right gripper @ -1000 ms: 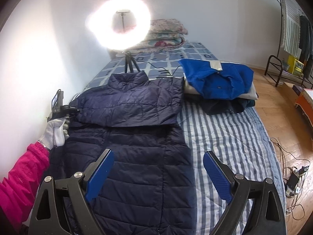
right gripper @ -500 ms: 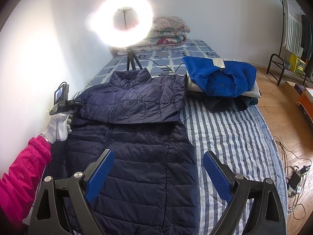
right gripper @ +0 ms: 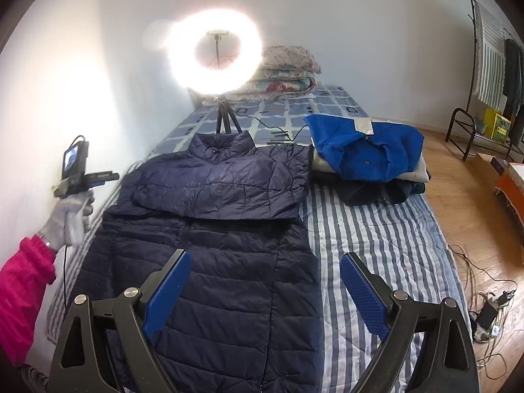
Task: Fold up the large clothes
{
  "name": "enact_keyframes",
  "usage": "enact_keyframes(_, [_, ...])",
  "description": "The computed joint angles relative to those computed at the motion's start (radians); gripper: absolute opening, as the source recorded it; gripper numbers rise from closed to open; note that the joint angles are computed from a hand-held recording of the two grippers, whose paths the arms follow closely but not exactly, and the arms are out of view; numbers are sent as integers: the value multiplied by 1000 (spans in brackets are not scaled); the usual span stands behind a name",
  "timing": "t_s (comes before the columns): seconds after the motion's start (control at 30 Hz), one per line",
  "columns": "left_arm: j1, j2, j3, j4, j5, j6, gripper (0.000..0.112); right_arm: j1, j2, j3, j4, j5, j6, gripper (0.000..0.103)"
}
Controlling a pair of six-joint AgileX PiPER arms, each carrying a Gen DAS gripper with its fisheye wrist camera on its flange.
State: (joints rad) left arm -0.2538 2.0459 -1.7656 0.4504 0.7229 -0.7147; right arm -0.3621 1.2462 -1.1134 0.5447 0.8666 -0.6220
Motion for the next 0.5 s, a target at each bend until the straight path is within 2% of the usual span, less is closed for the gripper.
enact_keyframes(0.1, [-45,-134,141,70,-8,-32,59,-8,-23,30,-25,-43,-10,94])
enact_keyframes(0.27, [-122,-375,373,142,-8,-77,59,-108,-36,68,117,-22,-155,94])
enact_keyframes(0.43, [-185,-575,534,89,74,-67,59,-177,-72,125,218,-34,-320,94])
enact_keyframes(0.5, [-191,-653,606,35,100,-60,59,-222,-67,145,262,9,-392,94])
